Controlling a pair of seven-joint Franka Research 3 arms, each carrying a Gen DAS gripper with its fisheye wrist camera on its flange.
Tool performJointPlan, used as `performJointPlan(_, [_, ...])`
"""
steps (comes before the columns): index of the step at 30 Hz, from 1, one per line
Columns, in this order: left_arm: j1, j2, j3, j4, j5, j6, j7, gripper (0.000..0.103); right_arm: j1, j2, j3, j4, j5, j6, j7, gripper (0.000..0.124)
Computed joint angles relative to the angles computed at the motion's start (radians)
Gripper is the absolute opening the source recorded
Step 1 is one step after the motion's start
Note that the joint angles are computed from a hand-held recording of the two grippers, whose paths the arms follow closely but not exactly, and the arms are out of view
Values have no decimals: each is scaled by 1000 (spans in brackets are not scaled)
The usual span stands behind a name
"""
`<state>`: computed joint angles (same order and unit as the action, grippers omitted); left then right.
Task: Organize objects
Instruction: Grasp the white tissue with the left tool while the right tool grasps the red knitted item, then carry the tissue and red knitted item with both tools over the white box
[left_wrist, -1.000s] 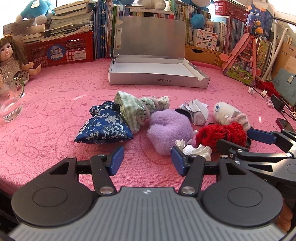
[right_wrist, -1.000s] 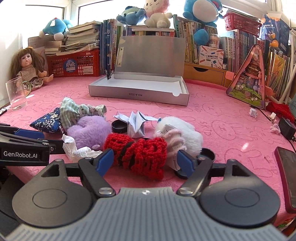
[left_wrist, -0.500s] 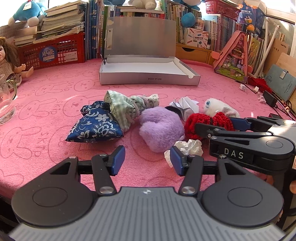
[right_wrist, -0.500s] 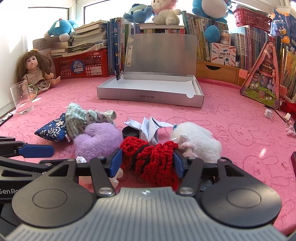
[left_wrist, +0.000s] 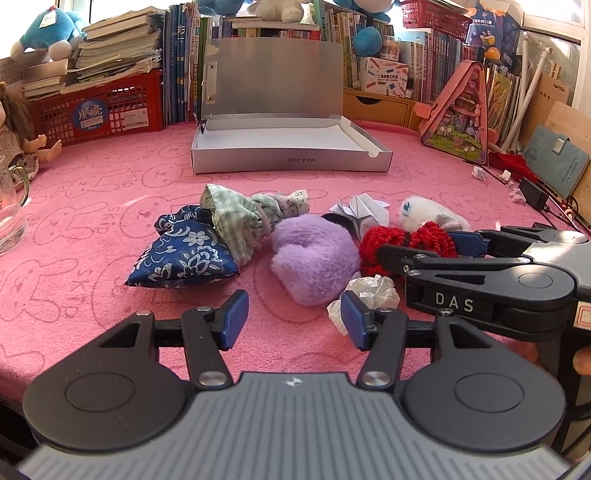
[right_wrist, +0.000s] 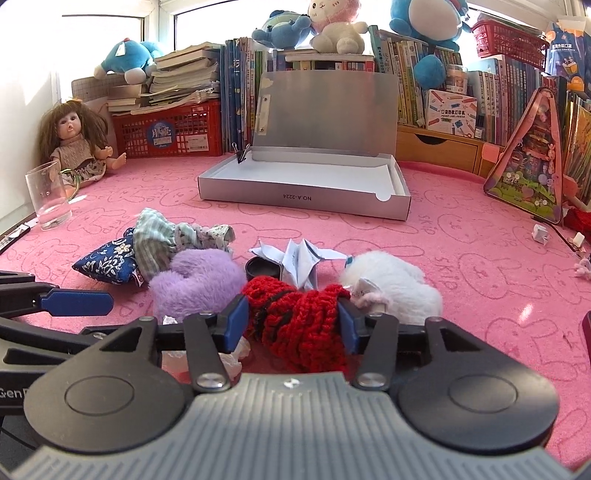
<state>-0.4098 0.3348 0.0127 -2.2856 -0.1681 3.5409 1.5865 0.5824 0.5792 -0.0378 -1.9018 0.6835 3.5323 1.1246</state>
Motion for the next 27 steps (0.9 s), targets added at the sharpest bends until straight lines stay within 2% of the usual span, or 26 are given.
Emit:
performJointPlan(3, [-17,1,14,2,-18,-5,14,64,10,20,-10,23,11,-17,-1,73])
performJointPlan(4, [-26,2,21,3,-28,-7,20,65,3,23,-5,26,6,-17,5,70])
performJointPlan(5, [-25,3,20,4,-30,-7,21,67,-18,21,16,23,-13,-13,19,62])
performJointPlan(8, [-23,4,20,4,-33,-5,21,70,-79,8,75,3,-74,9,64,55])
performJointPlan(15, [-28,9,21,7,-46,5,30,77,-196,-30,170,-58,-215,87,203,52])
performJointPlan(18, [-20,10,13,6,-40,14,29,81,-210,-44,174,-81,-251,132,246,52])
performJointPlan(22, [-23,14,14,9,-51,19,36,85,-188,-53,147,-94,-236,180,252,52])
performJointPlan(27, [-76,26,62,28,-136,9,75,87,-143,-56,105,-97,-146,203,189,52])
